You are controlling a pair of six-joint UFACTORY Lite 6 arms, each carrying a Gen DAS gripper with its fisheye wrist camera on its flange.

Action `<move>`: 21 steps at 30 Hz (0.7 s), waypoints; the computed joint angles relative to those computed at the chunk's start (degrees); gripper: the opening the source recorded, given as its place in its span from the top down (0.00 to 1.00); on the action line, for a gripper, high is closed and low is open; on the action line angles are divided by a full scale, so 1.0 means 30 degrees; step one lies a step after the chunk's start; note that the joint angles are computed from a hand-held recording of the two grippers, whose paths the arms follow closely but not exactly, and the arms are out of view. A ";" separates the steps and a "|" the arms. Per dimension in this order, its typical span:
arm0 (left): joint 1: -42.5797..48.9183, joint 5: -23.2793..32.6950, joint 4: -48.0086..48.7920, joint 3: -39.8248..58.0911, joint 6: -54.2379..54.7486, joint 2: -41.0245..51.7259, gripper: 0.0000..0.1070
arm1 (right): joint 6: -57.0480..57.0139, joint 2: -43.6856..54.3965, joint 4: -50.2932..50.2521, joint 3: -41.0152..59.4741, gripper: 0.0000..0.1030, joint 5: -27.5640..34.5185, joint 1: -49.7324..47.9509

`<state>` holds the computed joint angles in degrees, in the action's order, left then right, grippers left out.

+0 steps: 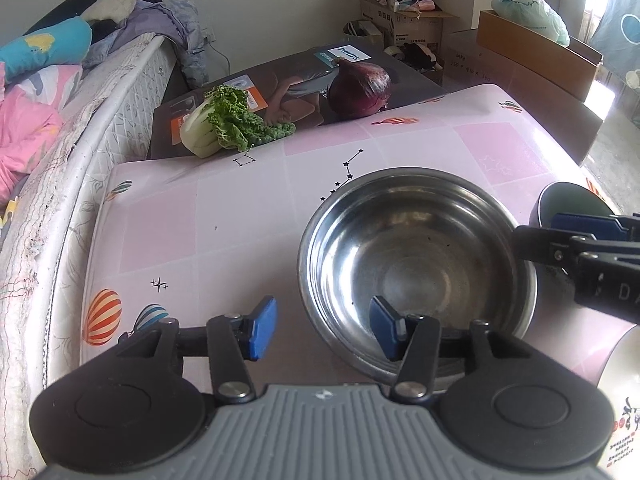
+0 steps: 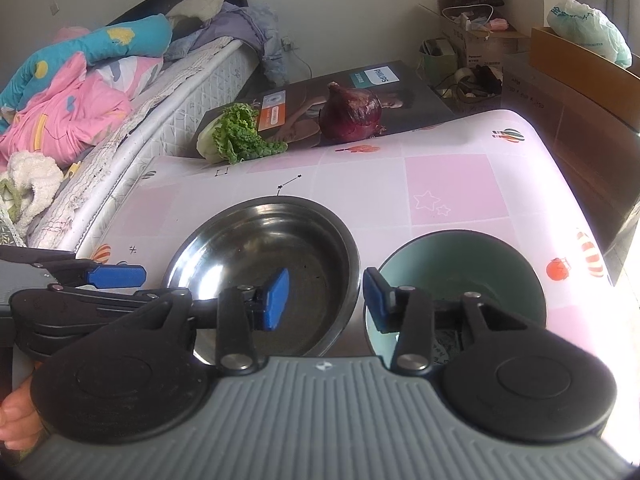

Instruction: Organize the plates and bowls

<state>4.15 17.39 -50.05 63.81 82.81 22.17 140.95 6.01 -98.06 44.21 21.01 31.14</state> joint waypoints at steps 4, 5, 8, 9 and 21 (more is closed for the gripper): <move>0.0573 0.0644 -0.0331 -0.0523 0.0454 -0.0984 0.44 | 0.1856 -0.1879 -0.1372 -0.1238 0.58 -0.0303 0.0174; 0.0708 0.0826 -0.0404 -0.0633 0.0552 -0.1194 0.43 | 0.2015 -0.2278 -0.1435 -0.1445 0.58 -0.0341 0.0263; 0.1248 0.1566 -0.0473 -0.1189 0.0846 -0.2173 0.39 | 0.1171 -0.3816 -0.0280 -0.2137 0.57 -0.0356 0.0753; 0.1402 0.1792 -0.0494 -0.1384 0.0947 -0.2488 0.39 | 0.0741 -0.4434 0.0326 -0.2440 0.57 -0.0313 0.0992; 0.3013 0.5774 0.0142 -0.3923 0.1069 -0.7006 0.31 | -0.7356 -1.2636 1.0760 -0.5742 0.57 0.4464 0.5392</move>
<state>13.19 34.72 -49.62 52.04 86.02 1.15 118.88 -31.90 -65.78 26.99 34.40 47.32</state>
